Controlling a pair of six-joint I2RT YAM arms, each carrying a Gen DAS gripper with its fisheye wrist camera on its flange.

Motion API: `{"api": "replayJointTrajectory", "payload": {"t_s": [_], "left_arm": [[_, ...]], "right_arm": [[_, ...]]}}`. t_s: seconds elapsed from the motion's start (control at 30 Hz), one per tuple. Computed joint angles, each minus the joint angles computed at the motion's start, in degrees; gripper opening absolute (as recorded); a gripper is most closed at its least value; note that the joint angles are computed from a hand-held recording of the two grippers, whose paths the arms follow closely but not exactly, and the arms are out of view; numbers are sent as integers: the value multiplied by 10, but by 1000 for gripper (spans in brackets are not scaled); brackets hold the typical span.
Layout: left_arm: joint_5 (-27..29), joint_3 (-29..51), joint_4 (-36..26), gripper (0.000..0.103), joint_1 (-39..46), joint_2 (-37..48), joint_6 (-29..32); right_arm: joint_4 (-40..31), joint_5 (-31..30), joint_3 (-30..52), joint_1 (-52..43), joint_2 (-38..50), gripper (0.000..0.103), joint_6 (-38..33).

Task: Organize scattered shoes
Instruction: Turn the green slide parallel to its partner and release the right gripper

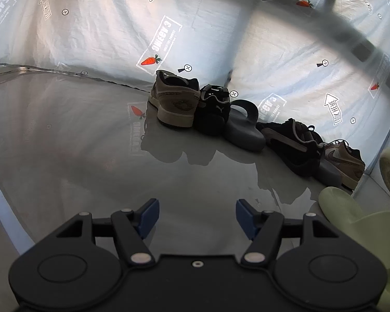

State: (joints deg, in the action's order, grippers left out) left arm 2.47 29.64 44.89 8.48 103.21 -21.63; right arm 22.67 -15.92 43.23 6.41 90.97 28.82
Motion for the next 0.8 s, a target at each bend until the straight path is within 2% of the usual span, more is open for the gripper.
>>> {"api": "replayJointTrajectory", "payload": {"t_s": [0.2, 0.3, 0.43, 0.67, 0.77, 0.8], "left_arm": [[-5, -3, 2, 66, 2, -2, -13], [-5, -5, 5, 66, 3, -2, -14], [-8, -7, 10, 66, 4, -2, -20], [-8, -8, 12, 66, 6, -3, -27], [-5, -5, 6, 66, 7, -4, -25], [-6, -7, 8, 66, 8, -4, -26]], "right_arm": [[19, 118, 29, 166, 35, 100, -19], [58, 240, 32, 252, 59, 100, -65], [77, 289, 49, 311, 81, 100, -75], [-11, 345, 142, 344, 175, 100, -49], [-14, 374, 153, 359, 205, 100, -79], [-12, 405, 159, 372, 217, 100, -111]]}}
